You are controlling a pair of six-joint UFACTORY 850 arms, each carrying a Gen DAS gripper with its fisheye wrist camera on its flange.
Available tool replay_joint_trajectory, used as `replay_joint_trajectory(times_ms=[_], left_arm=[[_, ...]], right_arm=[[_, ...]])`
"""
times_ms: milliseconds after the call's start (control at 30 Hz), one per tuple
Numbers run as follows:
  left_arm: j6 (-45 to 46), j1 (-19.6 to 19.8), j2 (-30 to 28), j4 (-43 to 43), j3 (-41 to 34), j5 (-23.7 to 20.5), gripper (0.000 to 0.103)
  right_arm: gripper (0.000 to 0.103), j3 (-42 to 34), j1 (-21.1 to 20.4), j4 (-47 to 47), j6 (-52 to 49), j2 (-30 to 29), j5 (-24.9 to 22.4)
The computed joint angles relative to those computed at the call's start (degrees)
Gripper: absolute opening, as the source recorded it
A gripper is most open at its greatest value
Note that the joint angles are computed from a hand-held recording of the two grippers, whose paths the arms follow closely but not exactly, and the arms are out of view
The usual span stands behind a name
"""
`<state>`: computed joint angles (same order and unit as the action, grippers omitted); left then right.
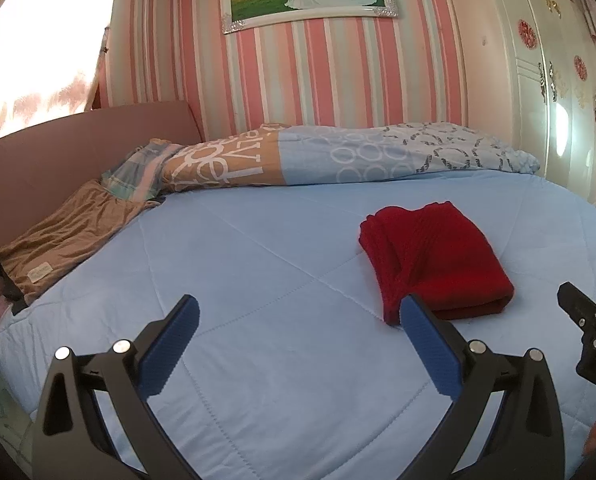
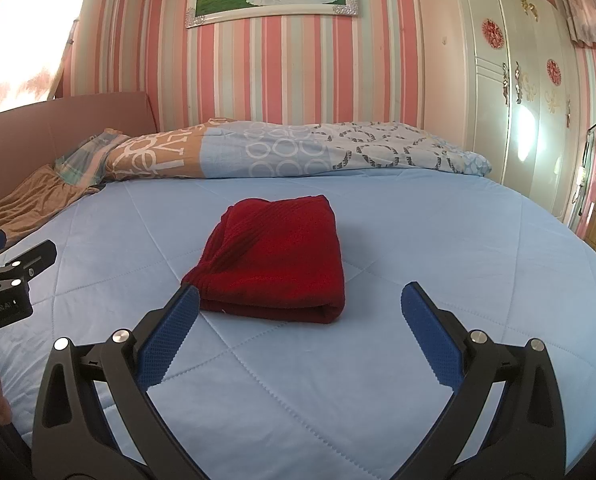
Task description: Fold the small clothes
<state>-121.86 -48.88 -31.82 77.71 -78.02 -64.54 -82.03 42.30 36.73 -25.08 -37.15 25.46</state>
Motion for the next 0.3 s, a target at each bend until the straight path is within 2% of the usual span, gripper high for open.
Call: replay_joint_trajectory(times_ms=[167, 300], left_arm=[[-2.6, 0.61, 1.38, 1.27, 1.58, 4.16, 0.101], [-3.24, 0.63, 1.44, 0.92, 1.61, 3.66, 0.101]], right_arm=[[0.1, -0.12, -0.07, -0.19, 0.1, -0.07, -0.13], [0.1, -0.26, -0.09, 0.03, -0.09, -0.18, -0.17]])
